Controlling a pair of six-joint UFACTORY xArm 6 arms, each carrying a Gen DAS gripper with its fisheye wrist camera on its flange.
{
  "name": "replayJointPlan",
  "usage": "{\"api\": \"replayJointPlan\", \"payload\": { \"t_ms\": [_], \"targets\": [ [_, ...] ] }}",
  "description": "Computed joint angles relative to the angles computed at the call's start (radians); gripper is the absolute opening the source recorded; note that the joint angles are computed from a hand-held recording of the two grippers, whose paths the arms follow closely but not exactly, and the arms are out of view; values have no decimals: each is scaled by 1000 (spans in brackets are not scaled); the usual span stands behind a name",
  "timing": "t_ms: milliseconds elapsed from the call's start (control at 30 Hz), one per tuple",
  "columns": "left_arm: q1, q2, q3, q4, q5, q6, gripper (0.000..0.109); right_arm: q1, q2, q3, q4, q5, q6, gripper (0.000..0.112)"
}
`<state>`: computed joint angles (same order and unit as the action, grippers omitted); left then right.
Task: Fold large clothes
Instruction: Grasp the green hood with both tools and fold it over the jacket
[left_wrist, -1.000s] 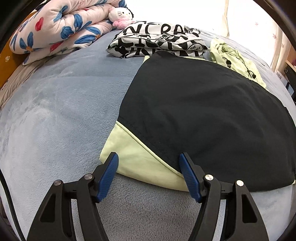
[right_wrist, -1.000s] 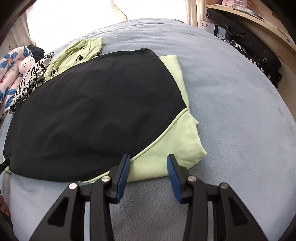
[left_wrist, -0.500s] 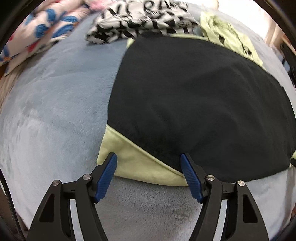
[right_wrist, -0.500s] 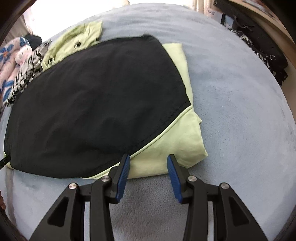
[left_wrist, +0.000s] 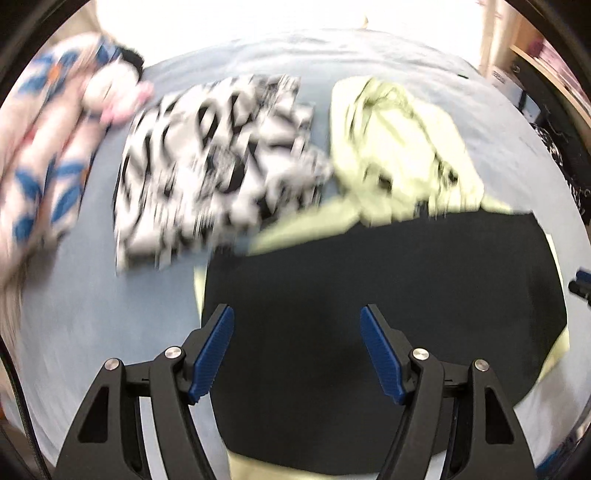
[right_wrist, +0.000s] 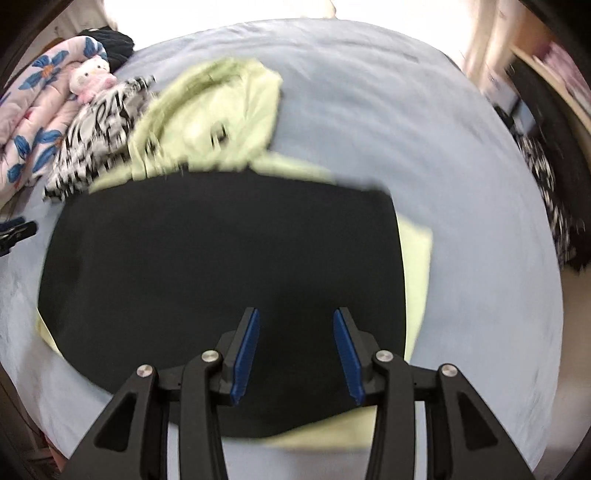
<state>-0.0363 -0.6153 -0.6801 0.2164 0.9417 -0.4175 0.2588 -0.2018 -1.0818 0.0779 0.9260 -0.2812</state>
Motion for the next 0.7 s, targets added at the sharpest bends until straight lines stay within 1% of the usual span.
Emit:
{"api": "replayJointPlan", "payload": {
  "t_ms": [67, 167, 200, 333, 400, 467, 567, 633, 667, 700],
  "targets": [
    [22, 106, -87, 15, -53, 40, 69, 18, 105, -133, 8, 4, 8, 42],
    [40, 292, -243, 63, -139, 47, 69, 35, 282, -350, 50, 21, 31, 42],
    [45, 340, -279, 70, -163, 51, 69, 35, 311, -378, 73, 13, 25, 42],
    [56, 543, -437, 117, -242, 40, 69, 56, 546, -611, 155, -22, 32, 42],
    [62, 641, -513, 137, -277, 25, 65, 67, 646, -712, 175, -26, 55, 42],
    [69, 720, -574, 146, -300, 16, 63, 71, 744, -811, 190, -34, 79, 42],
    [87, 821, -643, 135, -338, 3, 63, 67, 864, -929, 284, -49, 64, 42],
    [99, 892, -696, 122, -332, -2, 63, 62, 926, -988, 332, -67, 56, 42],
    [106, 936, -731, 117, -324, 0, 63, 61, 954, -1015, 348, -67, 56, 43],
    [109, 955, -742, 114, -325, 1, 62, 59, 976, -1041, 359, -63, 57, 43]
  ]
}}
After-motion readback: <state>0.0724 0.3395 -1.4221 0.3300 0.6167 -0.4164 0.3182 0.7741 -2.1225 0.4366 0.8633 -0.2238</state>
